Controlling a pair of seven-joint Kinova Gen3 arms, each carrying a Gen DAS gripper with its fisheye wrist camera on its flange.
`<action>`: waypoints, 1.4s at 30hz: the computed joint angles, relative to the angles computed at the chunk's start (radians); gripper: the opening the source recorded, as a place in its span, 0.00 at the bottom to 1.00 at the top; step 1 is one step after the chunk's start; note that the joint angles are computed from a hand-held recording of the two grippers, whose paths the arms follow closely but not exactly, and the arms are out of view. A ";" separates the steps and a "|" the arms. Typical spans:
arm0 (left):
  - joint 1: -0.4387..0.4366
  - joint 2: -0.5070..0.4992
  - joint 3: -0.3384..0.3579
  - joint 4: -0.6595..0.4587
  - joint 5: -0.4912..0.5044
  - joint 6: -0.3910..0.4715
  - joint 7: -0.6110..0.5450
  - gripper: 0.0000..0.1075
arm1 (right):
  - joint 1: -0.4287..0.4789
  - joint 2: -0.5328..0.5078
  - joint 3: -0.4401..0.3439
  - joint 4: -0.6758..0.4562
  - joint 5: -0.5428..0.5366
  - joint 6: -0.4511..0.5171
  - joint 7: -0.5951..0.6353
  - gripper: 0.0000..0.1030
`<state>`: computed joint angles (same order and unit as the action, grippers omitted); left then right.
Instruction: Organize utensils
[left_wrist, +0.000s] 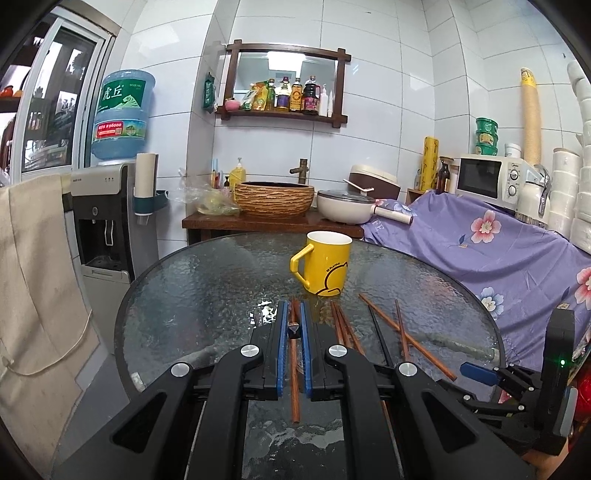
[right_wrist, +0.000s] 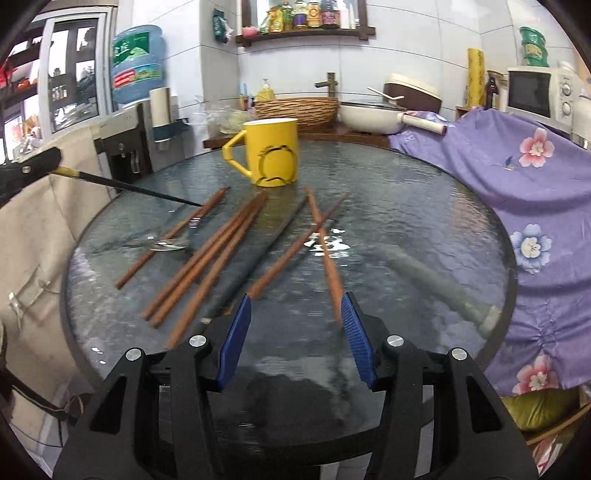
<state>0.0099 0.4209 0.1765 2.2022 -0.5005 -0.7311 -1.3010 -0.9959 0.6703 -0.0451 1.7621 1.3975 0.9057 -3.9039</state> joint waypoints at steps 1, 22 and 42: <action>0.000 0.002 0.000 0.002 0.000 -0.003 0.001 0.06 | -0.001 0.003 -0.003 -0.009 0.001 -0.005 0.002 0.50; -0.012 0.009 0.005 0.007 -0.022 0.003 0.024 0.06 | -0.069 0.079 0.087 -0.148 -0.222 -0.017 0.219 0.49; -0.009 0.009 0.006 0.009 -0.026 0.004 0.026 0.06 | -0.112 0.107 0.124 -0.176 -0.243 0.034 0.214 0.11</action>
<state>0.0005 0.4299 0.1830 2.2111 -0.5262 -0.7272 -1.2747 -1.1075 0.7775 0.0790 1.5857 1.1547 0.9402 -3.6901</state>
